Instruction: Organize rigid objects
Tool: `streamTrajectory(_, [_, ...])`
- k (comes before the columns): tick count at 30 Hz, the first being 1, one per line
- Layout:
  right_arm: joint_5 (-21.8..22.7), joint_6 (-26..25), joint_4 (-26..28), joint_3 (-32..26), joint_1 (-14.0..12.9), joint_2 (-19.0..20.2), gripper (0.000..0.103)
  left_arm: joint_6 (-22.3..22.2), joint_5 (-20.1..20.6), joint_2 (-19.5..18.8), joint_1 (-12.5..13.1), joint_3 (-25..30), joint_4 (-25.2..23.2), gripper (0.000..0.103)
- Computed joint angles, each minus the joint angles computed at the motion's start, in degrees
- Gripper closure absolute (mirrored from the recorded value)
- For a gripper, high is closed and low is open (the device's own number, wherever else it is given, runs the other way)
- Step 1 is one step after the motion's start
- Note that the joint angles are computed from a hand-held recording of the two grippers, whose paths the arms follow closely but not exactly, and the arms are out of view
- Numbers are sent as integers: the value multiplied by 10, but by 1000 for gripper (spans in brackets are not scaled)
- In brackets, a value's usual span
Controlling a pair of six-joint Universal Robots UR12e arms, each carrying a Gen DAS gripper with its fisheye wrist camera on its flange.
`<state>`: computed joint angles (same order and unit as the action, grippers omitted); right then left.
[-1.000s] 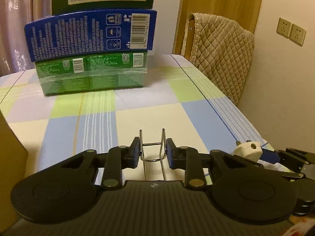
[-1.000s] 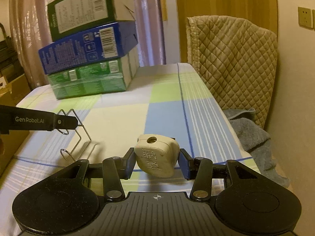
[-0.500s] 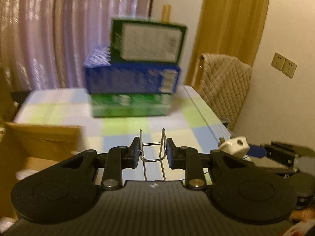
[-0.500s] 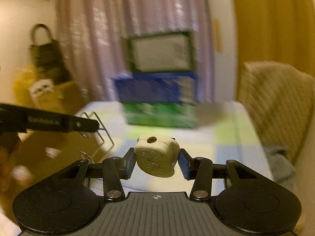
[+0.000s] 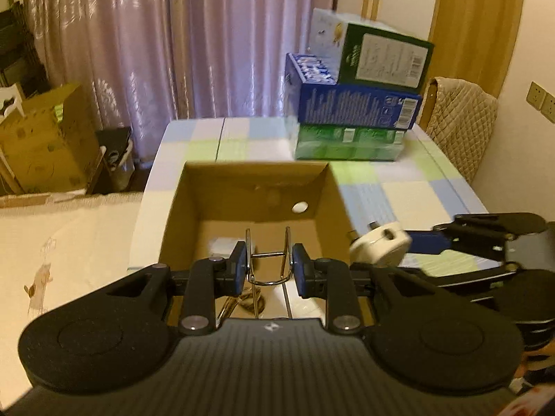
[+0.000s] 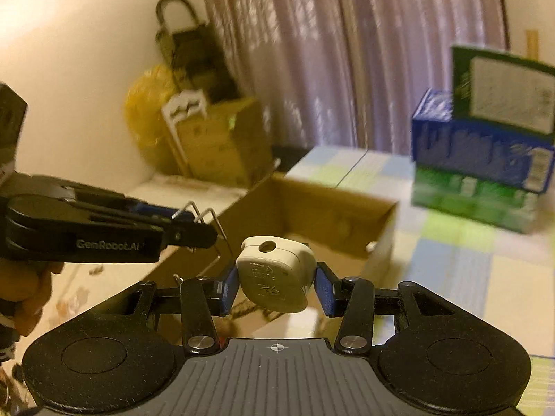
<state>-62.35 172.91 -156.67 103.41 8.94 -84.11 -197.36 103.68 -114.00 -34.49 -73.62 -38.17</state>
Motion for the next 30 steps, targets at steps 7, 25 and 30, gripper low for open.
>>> streamTrajectory(7, [-11,28,-18,-3,8,14,40,-20,-14,12,10,-33,12,69])
streamTrajectory(25, [-137,105,42,82,34,-150,10,-95,119,113,-60,-121,20,14])
streamTrajectory(30, [-152,134,61,116,42,-198,10,-118,139,139,-80,-140,9,12])
